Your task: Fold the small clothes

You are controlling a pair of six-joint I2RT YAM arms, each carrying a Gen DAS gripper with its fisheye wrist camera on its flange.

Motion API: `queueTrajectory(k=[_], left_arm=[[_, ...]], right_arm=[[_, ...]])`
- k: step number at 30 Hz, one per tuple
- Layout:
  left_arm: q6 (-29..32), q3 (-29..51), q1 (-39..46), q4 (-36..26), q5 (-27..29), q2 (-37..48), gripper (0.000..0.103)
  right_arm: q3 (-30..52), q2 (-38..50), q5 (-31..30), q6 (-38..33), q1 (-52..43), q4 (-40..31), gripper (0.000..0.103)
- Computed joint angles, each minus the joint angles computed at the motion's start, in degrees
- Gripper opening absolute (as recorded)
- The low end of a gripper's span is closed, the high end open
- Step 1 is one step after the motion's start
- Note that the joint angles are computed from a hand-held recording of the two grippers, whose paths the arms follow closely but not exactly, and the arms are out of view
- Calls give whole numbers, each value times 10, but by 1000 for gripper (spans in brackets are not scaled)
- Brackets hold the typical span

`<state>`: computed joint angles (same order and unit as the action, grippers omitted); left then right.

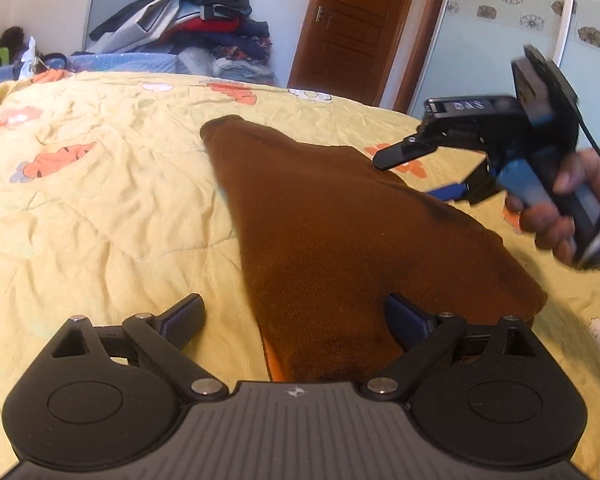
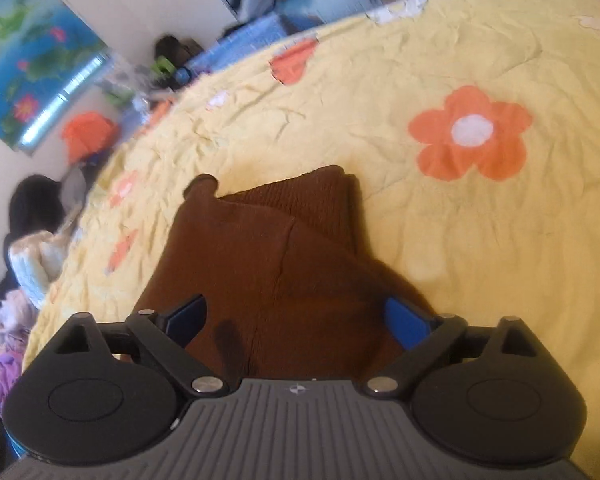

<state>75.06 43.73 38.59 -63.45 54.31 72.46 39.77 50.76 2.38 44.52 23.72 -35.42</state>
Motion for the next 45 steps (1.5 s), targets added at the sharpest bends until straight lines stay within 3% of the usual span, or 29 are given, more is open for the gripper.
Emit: queueTrajectory(k=[1, 3, 5, 10, 11, 12, 14, 17, 19, 23, 26, 27, 29, 30, 35, 39, 41, 42, 45], left_arm=[[7, 4, 2, -7, 2, 7, 101], [6, 3, 0, -8, 3, 8, 103], [-1, 0, -5, -1, 2, 5, 103], [-13, -6, -13, 10, 1, -3, 103], [-13, -7, -13, 10, 1, -3, 103], [-13, -6, -12, 10, 1, -3, 103], [-11, -5, -11, 7, 1, -3, 103], [-6, -4, -9, 3, 0, -3, 103], [-5, -4, -9, 2, 0, -3, 103], [-15, -5, -14, 9, 1, -2, 103], [-17, -7, -16, 14, -1, -4, 103], [-19, -8, -17, 15, -1, -7, 103], [-20, -8, -18, 16, -3, -9, 103], [-18, -8, -17, 15, -3, -8, 103], [-10, -3, -12, 6, -3, -4, 103], [-17, -6, -15, 12, -4, -9, 103], [-21, -6, -19, 14, -6, -12, 103], [-22, -3, -20, 12, -8, -10, 103], [-21, 36, -2, -32, -27, 11, 103]], right_arm=[[18, 4, 37, 13, 20, -11, 83], [27, -12, 65, 20, 51, 10, 84], [32, -6, 56, 20, 86, 43, 94], [65, 161, 57, -4, 139, 89, 96], [55, 188, 54, -14, 130, 105, 98], [22, 186, 77, -46, 135, 164, 103], [0, 188, 75, -56, 119, 209, 103], [39, 204, 59, -50, 106, 161, 102], [69, 199, 95, -23, 134, 101, 99], [53, 100, 174, 8, 223, 53, 103], [46, 102, 174, 29, 227, 9, 103], [33, 117, 164, 27, 213, 9, 103], [-42, 90, 206, -16, 234, 87, 103], [-46, 93, 220, -15, 245, 92, 103], [39, 114, 255, 79, 294, -29, 101], [10, 32, 328, 159, 407, -45, 103], [-7, 38, 331, 155, 430, -53, 103], [-8, 51, 361, 153, 456, -69, 103], [40, 48, 398, 272, 518, -186, 103]])
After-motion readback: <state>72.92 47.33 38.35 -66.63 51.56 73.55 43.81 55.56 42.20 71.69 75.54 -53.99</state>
